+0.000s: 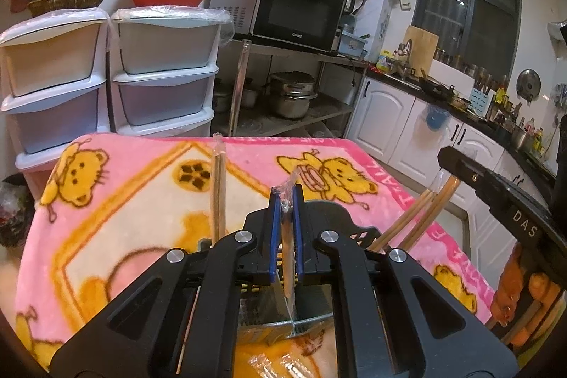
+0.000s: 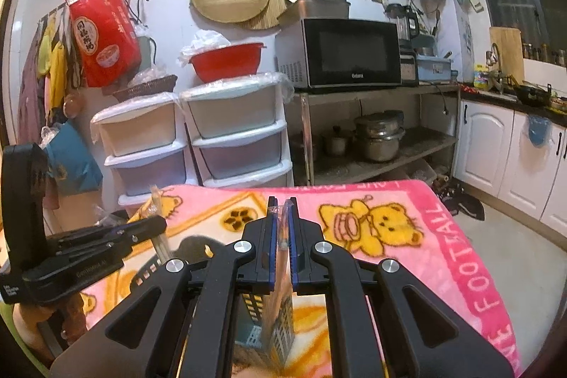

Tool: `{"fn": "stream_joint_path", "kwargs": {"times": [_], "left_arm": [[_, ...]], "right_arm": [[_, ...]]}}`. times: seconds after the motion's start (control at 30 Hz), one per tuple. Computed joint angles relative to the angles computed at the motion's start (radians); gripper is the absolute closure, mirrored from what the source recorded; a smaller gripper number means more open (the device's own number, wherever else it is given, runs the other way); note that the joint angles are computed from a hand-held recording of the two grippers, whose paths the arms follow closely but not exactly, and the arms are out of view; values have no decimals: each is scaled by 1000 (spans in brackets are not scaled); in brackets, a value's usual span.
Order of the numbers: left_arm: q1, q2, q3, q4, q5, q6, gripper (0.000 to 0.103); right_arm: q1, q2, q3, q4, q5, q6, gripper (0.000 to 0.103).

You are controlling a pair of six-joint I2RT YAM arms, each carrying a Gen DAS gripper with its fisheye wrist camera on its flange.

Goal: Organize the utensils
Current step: 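Lower both chopstick pairs into the caddy and open both grippers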

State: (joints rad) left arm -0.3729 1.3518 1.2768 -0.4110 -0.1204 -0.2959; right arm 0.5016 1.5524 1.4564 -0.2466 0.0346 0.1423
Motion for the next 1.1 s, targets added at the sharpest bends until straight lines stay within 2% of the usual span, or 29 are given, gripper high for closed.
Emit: {"fn": "stream_joint_path", "kwargs": {"times": [0.17, 0.5, 0.57, 0.7, 0.77, 0.83, 0.97, 1.07, 1.1], "left_arm": [[-2, -12, -5, -14, -1, 3, 99], [14, -53, -38, -40, 29, -7, 82], [14, -60, -38, -51, 31, -11, 72], [8, -69, -17, -103, 24, -12, 63], [8, -76, -6, -127, 24, -11, 53], [7, -88, -6, -142, 20, -15, 50], [14, -123, -7, -167, 21, -27, 34], [16, -161, -21, -182, 10, -36, 21], [15, -169, -24, -187, 9, -40, 20]], "right_arm": [[-6, -16, -12, -29, -11, 5, 91], [7, -45, -29, -60, 10, -6, 79], [6, -51, -32, -68, 7, -7, 76], [6, -64, -34, -100, -4, -1, 68], [7, -71, -35, -111, -10, 2, 63], [11, -79, -38, -121, -10, -2, 59], [19, -103, -47, -144, -7, -10, 49], [22, -121, -54, -163, -18, -4, 46], [23, -126, -55, -172, -23, -2, 46]]}}
